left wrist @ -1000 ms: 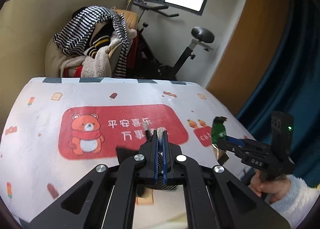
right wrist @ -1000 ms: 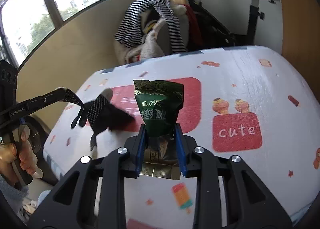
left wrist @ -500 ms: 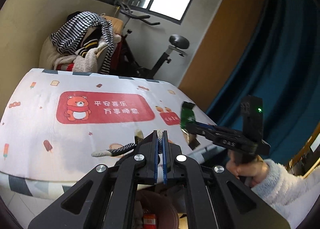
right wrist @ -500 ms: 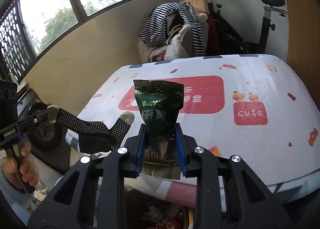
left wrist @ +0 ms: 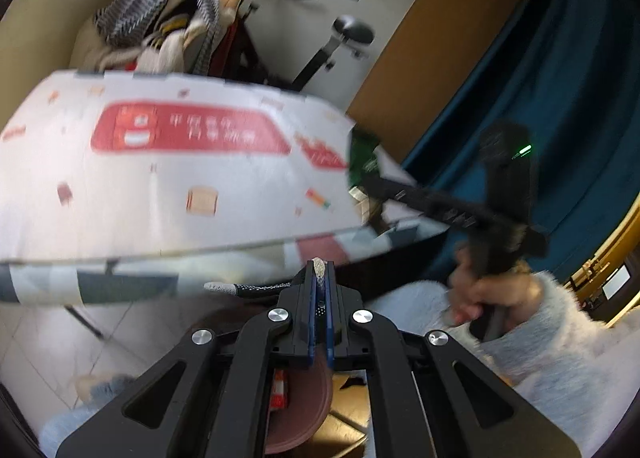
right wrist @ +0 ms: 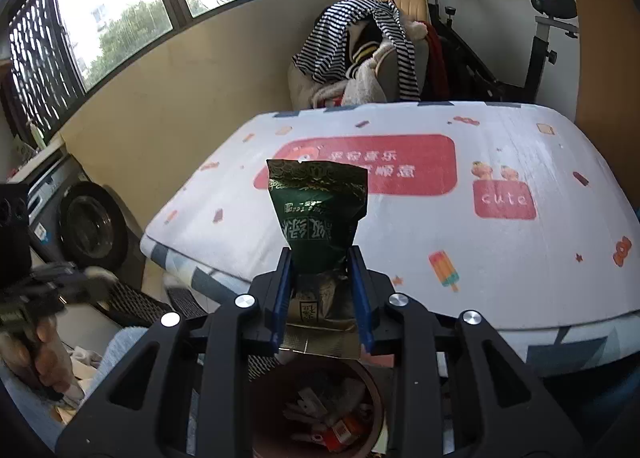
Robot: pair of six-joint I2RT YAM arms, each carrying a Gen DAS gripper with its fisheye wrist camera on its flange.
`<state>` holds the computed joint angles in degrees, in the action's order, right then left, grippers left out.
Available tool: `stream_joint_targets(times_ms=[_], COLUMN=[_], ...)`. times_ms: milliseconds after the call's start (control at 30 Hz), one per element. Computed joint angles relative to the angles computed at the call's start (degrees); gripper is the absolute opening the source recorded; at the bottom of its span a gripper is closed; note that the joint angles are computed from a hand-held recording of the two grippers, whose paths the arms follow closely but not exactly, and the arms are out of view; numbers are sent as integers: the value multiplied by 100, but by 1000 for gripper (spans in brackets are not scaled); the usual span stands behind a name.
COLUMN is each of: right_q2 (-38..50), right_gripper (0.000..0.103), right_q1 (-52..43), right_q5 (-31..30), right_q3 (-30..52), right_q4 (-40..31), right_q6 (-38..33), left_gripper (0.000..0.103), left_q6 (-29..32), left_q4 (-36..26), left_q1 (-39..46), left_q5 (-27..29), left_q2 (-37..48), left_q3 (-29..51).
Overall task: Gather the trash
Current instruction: 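Carry the socks and snack bag over the bin and open the left tool, then open the right tool to drop the green snack bag into the bin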
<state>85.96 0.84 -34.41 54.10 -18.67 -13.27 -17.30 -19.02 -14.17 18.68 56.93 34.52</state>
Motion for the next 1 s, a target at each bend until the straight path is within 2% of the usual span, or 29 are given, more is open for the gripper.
stream_joint_targets(times_ms=[133, 167, 200, 267, 367, 500, 667, 833, 1000], right_q2=[56, 52, 60, 128, 183, 345, 524, 644, 725], right_gripper=[30, 30, 30, 30, 30, 31, 31, 31, 32], right_q1=[-71, -96, -117, -156, -132, -100, 39, 264, 423], right_q5=[14, 10, 19, 24, 92, 145, 215, 360, 485], right_q3=[-130, -182, -232, -260, -436, -442, -557, -714, -835], right_q4=[4, -15, -39, -58, -112, -213, -231, -269, -282], right_q6=[-117, -157, -203, -281, -412, -543, -707, -896, -957], left_gripper=[7, 19, 43, 65, 72, 87, 96, 97, 97], left_q6=[-3, 23, -8, -76, -78, 75, 114, 97, 231], left_q4=[417, 485, 532, 646, 583, 301, 12, -229, -497], left_q1=[-76, -47, -57, -17, 90, 55, 142, 347, 261], left_q5=[-91, -73, -114, -219, -335, -931, -1480, -1674, -2202], left_q2=[655, 779, 791, 742, 593, 278, -48, -419, -712], left_q3=[-316, -370, -432, -532, -529, -408, -307, -354, -359])
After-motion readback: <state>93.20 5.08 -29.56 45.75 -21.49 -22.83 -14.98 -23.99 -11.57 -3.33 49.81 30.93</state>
